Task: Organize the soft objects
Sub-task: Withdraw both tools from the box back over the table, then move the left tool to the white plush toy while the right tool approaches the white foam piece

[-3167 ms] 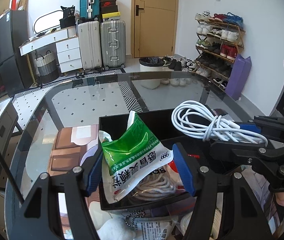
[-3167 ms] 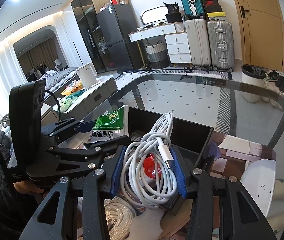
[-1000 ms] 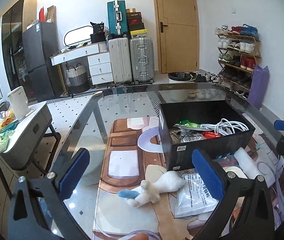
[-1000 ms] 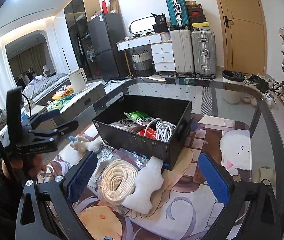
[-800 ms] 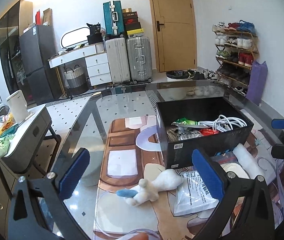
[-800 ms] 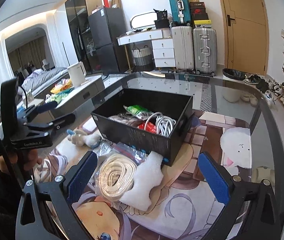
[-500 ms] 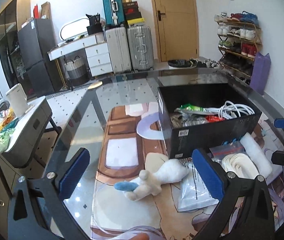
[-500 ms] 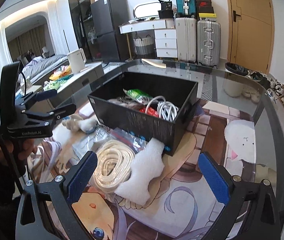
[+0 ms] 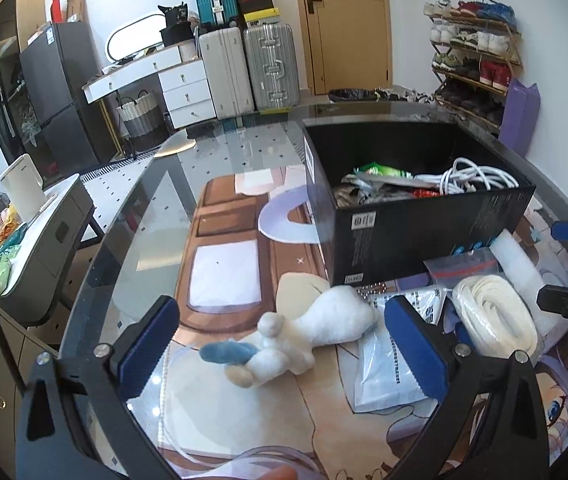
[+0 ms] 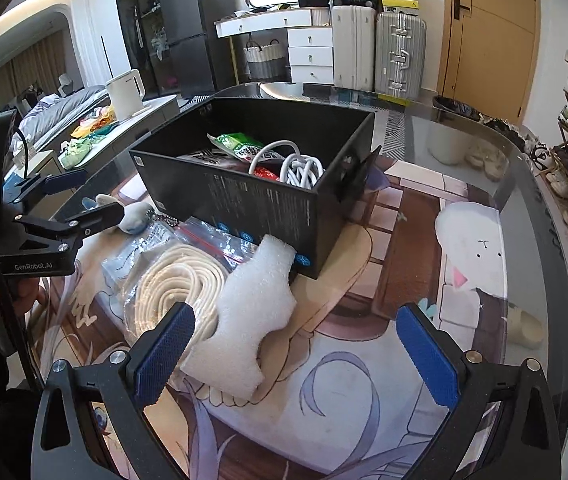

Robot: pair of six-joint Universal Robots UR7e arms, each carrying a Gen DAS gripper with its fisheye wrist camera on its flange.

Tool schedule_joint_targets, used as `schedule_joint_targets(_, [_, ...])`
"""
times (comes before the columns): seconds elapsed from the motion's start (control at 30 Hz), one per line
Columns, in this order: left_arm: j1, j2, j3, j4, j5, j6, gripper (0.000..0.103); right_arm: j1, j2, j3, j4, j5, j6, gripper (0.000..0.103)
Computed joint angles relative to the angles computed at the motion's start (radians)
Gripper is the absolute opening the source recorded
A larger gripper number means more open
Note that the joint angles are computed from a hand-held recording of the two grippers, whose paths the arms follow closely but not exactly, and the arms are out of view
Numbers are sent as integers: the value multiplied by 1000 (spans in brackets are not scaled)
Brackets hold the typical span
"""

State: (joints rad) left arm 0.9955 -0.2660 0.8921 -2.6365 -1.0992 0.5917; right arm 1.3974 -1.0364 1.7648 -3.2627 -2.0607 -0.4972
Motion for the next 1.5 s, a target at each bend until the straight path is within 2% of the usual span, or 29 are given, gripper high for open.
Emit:
schedule_joint_targets(0.33, [13, 20, -56, 85, 4, -54, 103, -7, -3, -4, 30, -26, 12, 102])
schedule_joint_targets(0.87, [15, 26, -69, 124, 3, -61, 103, -22, 18, -26, 83, -47, 22, 102])
schedule_joint_targets(1.2, [14, 24, -67, 130, 4, -60, 103, -20, 38, -25, 54, -65, 7, 102])
schedule_joint_targets(1.43, [14, 27, -73, 134, 3, -61, 103, -24, 30, -14, 45, -47, 5, 102])
schedule_joint_targets(1.5, [15, 29, -78, 140, 3, -64, 103, -24, 28, -11, 38, -39, -2, 99])
